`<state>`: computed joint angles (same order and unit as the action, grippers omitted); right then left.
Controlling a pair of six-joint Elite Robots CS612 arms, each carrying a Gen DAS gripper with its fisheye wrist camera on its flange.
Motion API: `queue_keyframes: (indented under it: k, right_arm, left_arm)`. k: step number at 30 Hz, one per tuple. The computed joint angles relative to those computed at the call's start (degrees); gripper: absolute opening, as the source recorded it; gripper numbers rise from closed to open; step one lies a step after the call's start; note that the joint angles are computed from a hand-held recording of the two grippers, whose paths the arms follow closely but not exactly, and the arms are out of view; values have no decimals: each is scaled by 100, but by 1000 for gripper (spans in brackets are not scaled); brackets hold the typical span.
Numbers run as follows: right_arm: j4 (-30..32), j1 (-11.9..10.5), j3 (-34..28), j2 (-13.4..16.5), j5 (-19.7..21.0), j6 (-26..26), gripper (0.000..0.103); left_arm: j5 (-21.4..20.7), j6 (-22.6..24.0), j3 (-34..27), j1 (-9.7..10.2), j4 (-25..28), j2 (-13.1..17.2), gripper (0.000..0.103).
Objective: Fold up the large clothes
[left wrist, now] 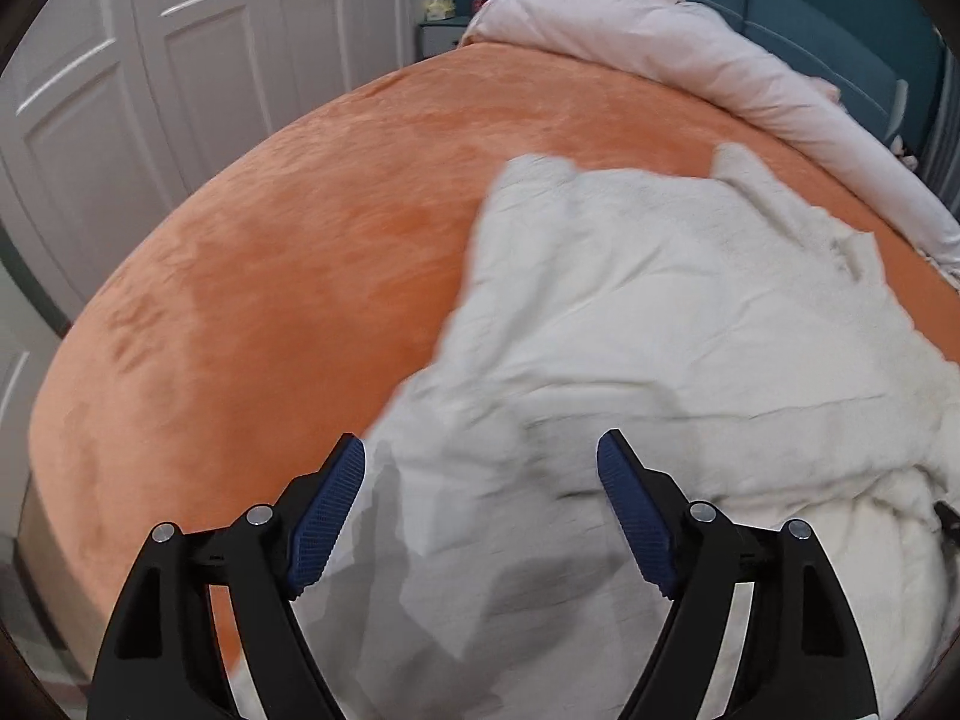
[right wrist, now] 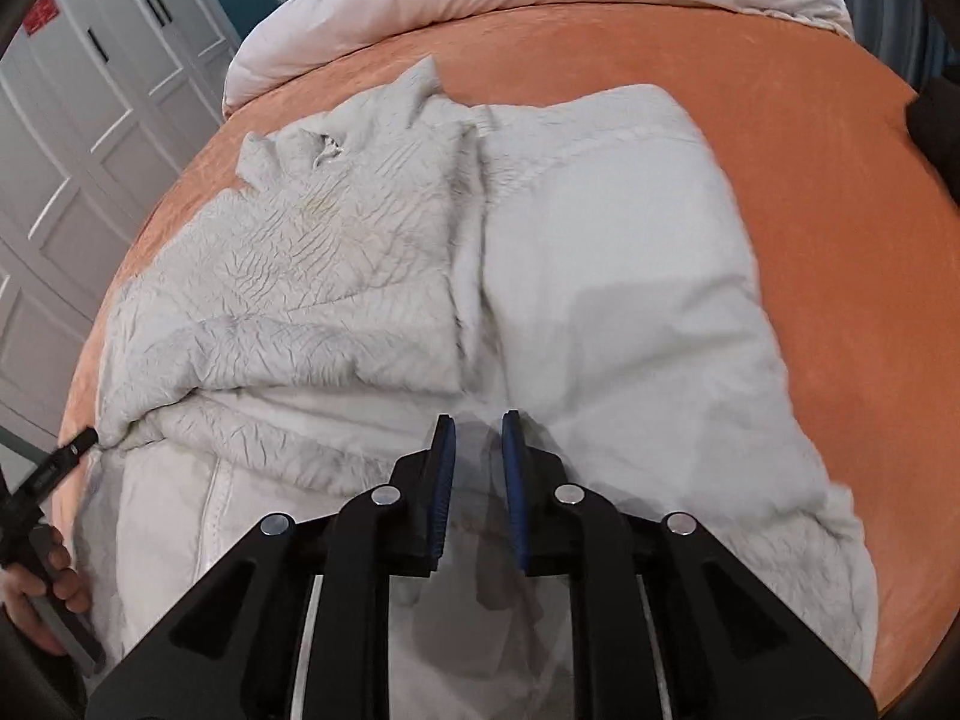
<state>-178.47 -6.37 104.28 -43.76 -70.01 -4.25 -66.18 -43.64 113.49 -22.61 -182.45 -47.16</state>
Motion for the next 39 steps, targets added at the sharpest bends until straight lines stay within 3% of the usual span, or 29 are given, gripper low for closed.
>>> queue_keyframes:
  k: [4, 9, 11, 12, 13, 17, 19, 22, 23, 24, 25, 27, 29, 32, 33, 37, 39]
  right_arm:
    - [-184, -28, -75, -148, 137, 116, 18]
    - [161, 229, -914, -11, 664, -3, 19]
    - [544, 408, -1400, 150, 945, -195, 34]
    - [685, 539, -1697, 277, 908, -286, 47]
    - [749, 622, -1873, 360, 830, -334, 51]
    - [1548, 1082, -3164, 1007, 276, -623, 56]
    - [1862, 1225, -3762, 1345, 114, -521, 62]
    - [2310, 1351, -4457, 1751, -59, -387, 67]
    - [2728, 1397, -4742, 1899, -136, -411, 66]
    - [3018, 1417, -4906, 1986, -161, -471, 32]
    - [3069, 1437, -4960, 2033, -181, -536, 5]
    - [2451, 1344, -4811, 1990, 228, -160, 5]
    - [1844, 1160, -4705, 2050, 758, 680, 5]
    - [2391, 1236, -4982, 2300, 215, 428, 6]
    - [2345, 1230, -4963, 2285, 237, 516, 7]
    - [678, 1071, -4132, 1799, 301, 1391, 12]
    - [181, 904, -3699, 1532, 313, 1401, 19]
  left_arm:
    - [-167, -38, -10, 142, -486, -45, 77]
    - [-227, 681, -792, 215, -530, 167, 77]
    - [-285, 802, -1202, 288, -326, 352, 77]
    - [-397, 798, -1398, 349, -229, 462, 77]
    - [-537, 781, -1549, 408, -161, 560, 77]
    - [-657, 738, -1982, 534, 278, 966, 77]
    - [-340, 1003, -1972, 453, -30, 1127, 77]
    - [-175, 1030, -1911, 412, -384, 1233, 78]
    - [-173, 1031, -1912, 412, -444, 1255, 78]
    - [-176, 1030, -1915, 415, -485, 1270, 78]
    - [-194, 1020, -1903, 420, -551, 1285, 78]
    - [-218, 1000, -1891, 427, -633, 1297, 79]
    - [-202, 991, -1882, 417, -715, 1314, 79]
    - [-111, 1041, -1905, 392, -639, 1324, 79]
    - [-117, 1040, -1912, 398, -631, 1327, 79]
    - [-142, 1024, -1919, 406, -598, 1321, 79]
    - [-130, 1021, -1922, 402, -584, 1317, 79]
